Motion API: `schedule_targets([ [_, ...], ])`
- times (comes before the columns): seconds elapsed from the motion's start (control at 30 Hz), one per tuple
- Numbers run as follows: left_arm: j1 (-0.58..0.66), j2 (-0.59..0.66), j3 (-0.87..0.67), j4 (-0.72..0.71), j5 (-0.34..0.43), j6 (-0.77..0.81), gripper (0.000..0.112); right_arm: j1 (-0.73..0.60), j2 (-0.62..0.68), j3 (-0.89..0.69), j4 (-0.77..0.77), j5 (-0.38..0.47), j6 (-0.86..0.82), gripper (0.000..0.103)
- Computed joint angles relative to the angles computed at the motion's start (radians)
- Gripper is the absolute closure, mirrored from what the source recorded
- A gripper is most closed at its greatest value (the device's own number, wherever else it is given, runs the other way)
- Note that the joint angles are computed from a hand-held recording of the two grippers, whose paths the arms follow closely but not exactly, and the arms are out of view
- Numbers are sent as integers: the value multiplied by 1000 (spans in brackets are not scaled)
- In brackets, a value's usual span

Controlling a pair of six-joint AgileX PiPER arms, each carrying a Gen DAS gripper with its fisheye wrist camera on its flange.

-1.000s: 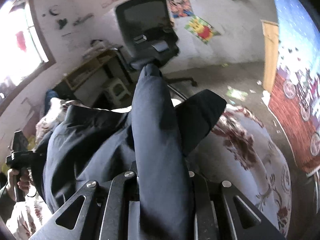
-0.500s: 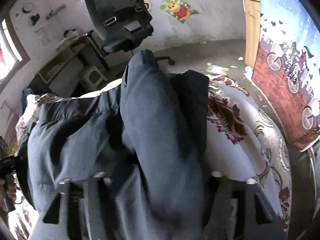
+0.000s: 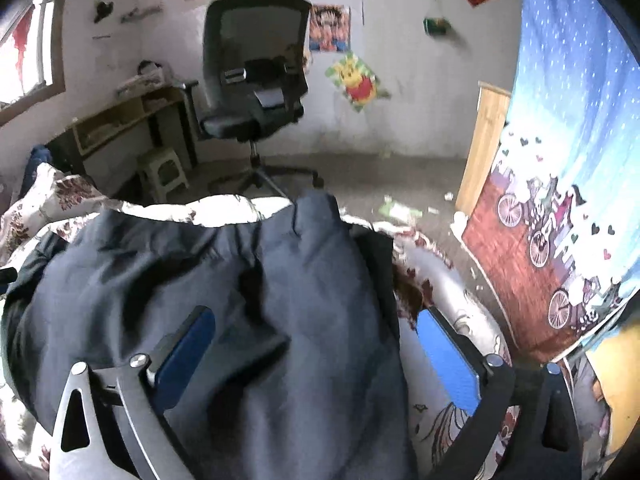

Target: Fold large clothes

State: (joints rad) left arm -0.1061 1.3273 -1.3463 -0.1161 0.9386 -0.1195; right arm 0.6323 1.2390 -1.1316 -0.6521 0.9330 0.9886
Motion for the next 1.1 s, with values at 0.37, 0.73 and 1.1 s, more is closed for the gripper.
schedule_targets([
  [0.37, -235, -142, 61, 259, -52, -153, 11, 112, -43, -38, -95, 65, 109, 0],
  [0.73, -370, -231, 79, 397, -56, -235, 11, 279, -88, -78, -162, 160, 173, 0],
  [1.1, -502, -310, 92, 538, -21, -346, 11, 458, -78, -143, -227, 249, 223, 0],
])
